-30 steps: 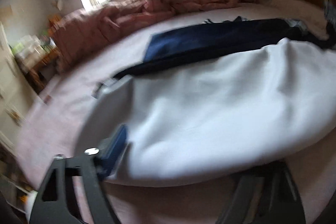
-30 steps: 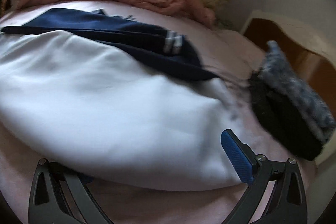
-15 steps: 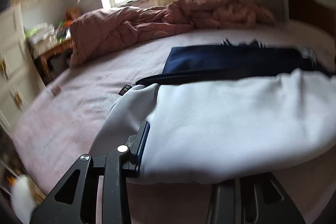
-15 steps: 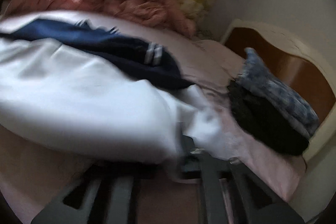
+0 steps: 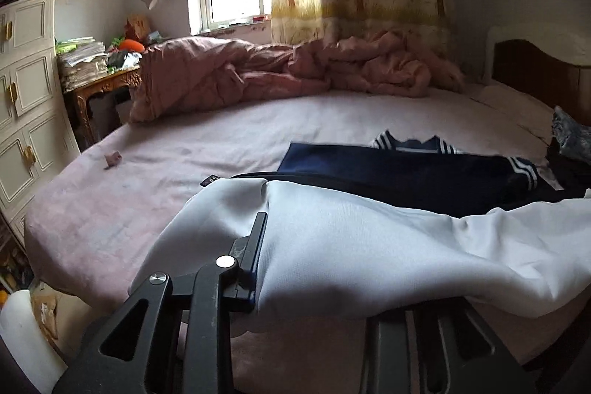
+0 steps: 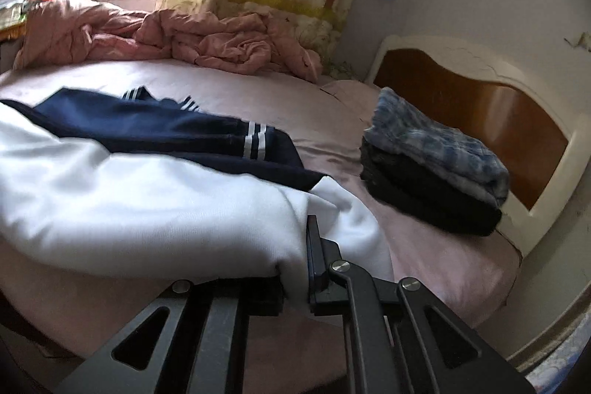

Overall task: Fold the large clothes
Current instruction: 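Fold the jacket hem over the sleeves toward the collar with both tools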

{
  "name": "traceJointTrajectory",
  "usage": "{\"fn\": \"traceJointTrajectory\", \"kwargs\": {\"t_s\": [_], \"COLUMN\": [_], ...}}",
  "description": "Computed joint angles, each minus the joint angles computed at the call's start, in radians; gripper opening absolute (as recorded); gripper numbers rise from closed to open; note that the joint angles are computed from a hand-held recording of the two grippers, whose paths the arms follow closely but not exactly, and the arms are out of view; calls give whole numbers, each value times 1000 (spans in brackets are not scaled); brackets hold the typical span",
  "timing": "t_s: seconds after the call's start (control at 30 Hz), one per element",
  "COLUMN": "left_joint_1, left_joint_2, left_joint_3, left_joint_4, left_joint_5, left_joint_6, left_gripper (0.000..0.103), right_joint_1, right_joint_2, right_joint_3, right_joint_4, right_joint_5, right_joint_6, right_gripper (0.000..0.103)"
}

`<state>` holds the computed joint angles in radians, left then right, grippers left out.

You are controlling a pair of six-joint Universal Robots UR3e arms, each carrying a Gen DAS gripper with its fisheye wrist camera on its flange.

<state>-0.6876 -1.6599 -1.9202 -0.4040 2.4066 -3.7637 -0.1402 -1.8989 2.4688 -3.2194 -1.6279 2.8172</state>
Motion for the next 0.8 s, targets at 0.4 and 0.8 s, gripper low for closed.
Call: {"fn": "traceJointTrajectory", "kwargs": {"t_s": [0.4,0.8], "left_joint_1": [135,272], "left_joint_2": [45,-12], "left_joint_3": [-8,154], "left_joint_4": [-108,-186], "left_joint_5": [-205,-351], "left_joint_6": [-115,-7], "left_gripper": [31,31], "right_joint_1": [-229,-144], "right_joint_2": [-107,136], "right_joint_3": [-108,-319], "right_joint_4": [321,272], "right_joint_5": [343,297], "right_joint_6": [48,88], "right_gripper": [9,9]}}
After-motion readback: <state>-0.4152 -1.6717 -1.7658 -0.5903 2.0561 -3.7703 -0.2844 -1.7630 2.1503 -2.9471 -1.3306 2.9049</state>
